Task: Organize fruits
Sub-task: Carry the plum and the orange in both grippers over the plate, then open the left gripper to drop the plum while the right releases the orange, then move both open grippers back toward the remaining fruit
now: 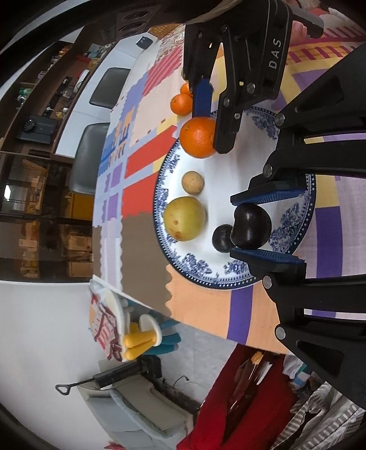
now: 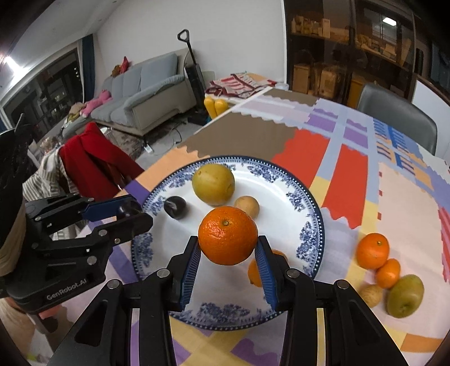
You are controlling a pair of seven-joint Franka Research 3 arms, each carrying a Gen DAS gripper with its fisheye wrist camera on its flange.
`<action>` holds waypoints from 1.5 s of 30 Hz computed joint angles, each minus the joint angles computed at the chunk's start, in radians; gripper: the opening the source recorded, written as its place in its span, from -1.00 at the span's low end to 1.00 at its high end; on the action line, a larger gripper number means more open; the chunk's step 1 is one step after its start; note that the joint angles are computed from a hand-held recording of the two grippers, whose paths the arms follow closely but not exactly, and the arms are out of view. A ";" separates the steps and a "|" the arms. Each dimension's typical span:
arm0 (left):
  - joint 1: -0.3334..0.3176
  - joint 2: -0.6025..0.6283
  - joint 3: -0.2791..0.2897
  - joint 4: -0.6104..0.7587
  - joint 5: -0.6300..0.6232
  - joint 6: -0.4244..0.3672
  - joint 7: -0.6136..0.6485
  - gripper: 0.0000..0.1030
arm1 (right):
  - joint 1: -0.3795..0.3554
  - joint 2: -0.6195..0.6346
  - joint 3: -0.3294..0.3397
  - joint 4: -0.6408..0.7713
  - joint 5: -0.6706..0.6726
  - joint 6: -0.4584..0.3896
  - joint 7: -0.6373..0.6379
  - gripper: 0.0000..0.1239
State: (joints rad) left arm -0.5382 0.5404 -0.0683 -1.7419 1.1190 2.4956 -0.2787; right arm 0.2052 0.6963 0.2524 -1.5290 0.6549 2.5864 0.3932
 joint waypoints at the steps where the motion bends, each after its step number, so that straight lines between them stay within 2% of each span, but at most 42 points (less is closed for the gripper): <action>1: 0.003 0.006 -0.001 0.005 -0.002 0.006 0.005 -0.42 | 0.008 0.008 -0.007 0.010 -0.010 -0.003 0.011 -0.34; 6: 0.015 0.036 0.002 0.030 -0.029 0.040 0.041 -0.42 | 0.035 0.059 -0.033 0.081 -0.069 -0.038 0.073 -0.33; 16: 0.008 0.062 0.020 0.061 -0.093 0.049 0.096 -0.41 | 0.036 0.083 -0.027 0.115 -0.109 -0.050 0.104 -0.33; 18: 0.006 0.059 0.021 0.057 -0.103 0.046 0.100 -0.31 | 0.032 0.076 -0.022 0.104 -0.106 -0.042 0.099 -0.28; 20: -0.009 0.049 0.029 0.051 -0.093 0.021 0.086 -0.22 | 0.025 0.067 -0.013 0.088 -0.093 -0.022 0.085 -0.14; 23: -0.022 0.030 0.027 0.040 -0.075 -0.009 0.069 -0.20 | 0.012 0.047 -0.001 0.060 -0.074 -0.001 0.061 -0.14; 28: -0.047 0.001 0.011 0.040 -0.036 -0.087 0.047 -0.07 | -0.026 -0.014 0.028 -0.024 0.001 0.058 -0.001 -0.14; 32: -0.067 -0.015 -0.005 0.052 0.006 -0.141 0.027 0.05 | -0.070 -0.075 0.059 -0.107 0.096 0.120 -0.079 0.01; 34: -0.080 -0.013 -0.015 0.074 0.022 -0.181 0.035 0.09 | -0.095 -0.108 0.077 -0.150 0.157 0.159 -0.137 0.01; 38: -0.104 -0.008 -0.028 0.115 0.052 -0.226 0.040 0.19 | -0.122 -0.159 0.074 -0.195 0.247 0.160 -0.192 0.08; 45: -0.161 0.046 -0.033 0.240 0.063 -0.317 0.101 0.34 | -0.159 -0.242 0.045 -0.251 0.441 0.150 -0.334 0.08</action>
